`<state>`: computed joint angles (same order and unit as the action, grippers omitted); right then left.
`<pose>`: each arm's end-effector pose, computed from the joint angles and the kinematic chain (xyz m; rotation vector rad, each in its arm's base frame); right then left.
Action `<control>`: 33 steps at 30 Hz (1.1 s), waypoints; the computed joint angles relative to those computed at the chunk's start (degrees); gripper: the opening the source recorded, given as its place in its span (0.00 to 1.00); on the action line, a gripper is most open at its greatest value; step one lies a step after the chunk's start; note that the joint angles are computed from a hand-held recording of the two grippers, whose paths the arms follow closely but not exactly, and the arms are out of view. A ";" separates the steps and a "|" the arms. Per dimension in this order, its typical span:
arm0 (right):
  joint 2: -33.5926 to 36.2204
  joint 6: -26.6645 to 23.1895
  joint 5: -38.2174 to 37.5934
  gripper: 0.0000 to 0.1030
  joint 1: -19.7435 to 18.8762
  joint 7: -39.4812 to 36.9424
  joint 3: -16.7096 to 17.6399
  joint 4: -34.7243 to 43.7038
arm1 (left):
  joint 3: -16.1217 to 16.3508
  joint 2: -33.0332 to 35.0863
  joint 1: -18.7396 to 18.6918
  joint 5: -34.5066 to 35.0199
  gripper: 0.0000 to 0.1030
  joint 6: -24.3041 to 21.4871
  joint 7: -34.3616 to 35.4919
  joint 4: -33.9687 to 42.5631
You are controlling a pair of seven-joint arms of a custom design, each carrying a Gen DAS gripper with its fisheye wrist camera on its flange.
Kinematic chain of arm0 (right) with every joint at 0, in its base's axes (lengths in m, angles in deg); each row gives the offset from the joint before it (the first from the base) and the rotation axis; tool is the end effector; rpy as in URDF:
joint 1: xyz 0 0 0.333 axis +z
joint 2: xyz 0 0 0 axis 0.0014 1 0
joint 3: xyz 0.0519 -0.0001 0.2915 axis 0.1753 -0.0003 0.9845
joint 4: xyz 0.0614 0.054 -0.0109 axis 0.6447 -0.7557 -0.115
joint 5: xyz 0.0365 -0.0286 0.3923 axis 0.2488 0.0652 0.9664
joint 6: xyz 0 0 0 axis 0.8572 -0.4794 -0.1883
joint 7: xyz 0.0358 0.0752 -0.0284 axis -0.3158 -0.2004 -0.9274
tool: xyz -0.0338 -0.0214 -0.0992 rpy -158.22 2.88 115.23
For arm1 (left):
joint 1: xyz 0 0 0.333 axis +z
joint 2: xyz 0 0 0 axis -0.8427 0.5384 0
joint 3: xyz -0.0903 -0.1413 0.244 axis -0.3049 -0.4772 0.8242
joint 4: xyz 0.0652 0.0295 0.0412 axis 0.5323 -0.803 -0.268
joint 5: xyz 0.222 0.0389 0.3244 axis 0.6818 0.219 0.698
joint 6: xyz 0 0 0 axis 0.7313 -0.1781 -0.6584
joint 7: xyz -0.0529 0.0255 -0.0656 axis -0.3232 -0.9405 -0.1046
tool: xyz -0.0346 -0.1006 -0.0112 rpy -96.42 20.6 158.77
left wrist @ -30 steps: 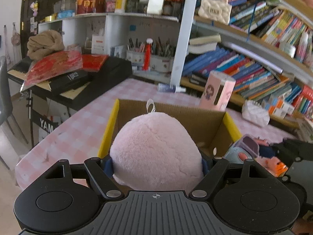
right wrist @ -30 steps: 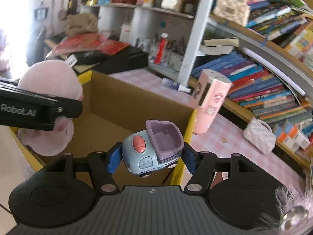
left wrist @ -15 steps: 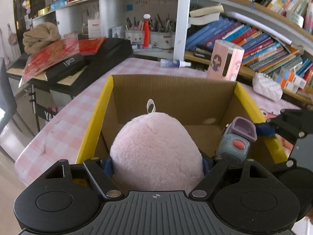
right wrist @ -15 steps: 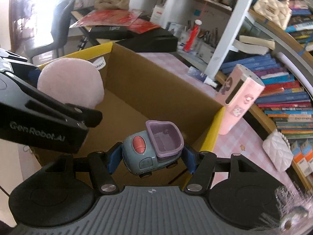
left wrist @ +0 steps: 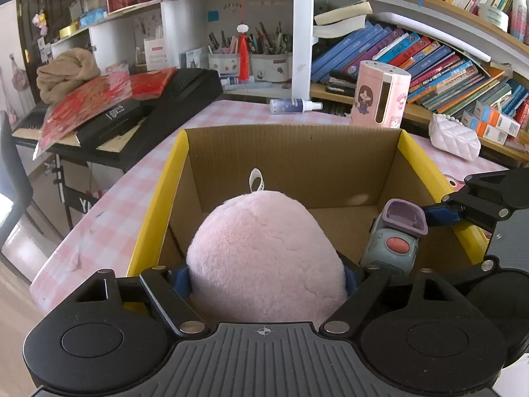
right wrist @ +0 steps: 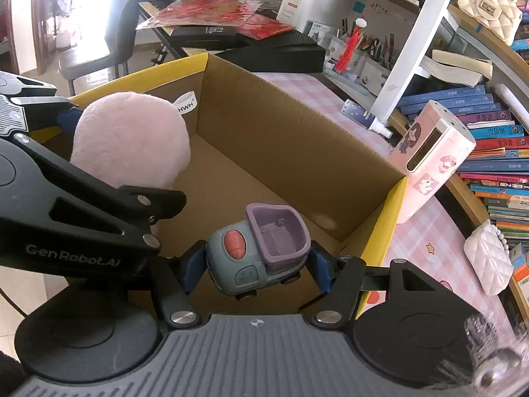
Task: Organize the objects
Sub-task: 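Open the left tool to drop the pig into the box while the right tool releases the truck inside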
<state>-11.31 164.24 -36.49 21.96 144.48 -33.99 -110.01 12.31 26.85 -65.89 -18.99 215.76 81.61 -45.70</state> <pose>0.5186 0.2976 0.5206 -2.2877 1.1017 -0.6956 0.5077 -0.2545 0.5383 -1.6260 1.8866 -0.7980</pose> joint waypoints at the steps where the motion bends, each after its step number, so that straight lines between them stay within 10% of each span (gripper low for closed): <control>1: -0.05 0.03 -0.07 0.60 -0.01 0.11 0.00 -0.06 | 0.05 -0.10 -0.03 -0.18 0.82 0.28 0.02 -0.18; 14: -2.83 4.04 -5.53 0.68 -0.61 8.07 0.30 -3.35 | -1.51 -4.95 2.70 -1.28 0.87 7.16 -1.11 -4.72; 33: -17.90 5.06 -37.53 0.73 -9.84 55.26 9.17 -12.87 | -8.66 -20.08 11.86 -8.43 0.95 15.01 -4.80 -17.67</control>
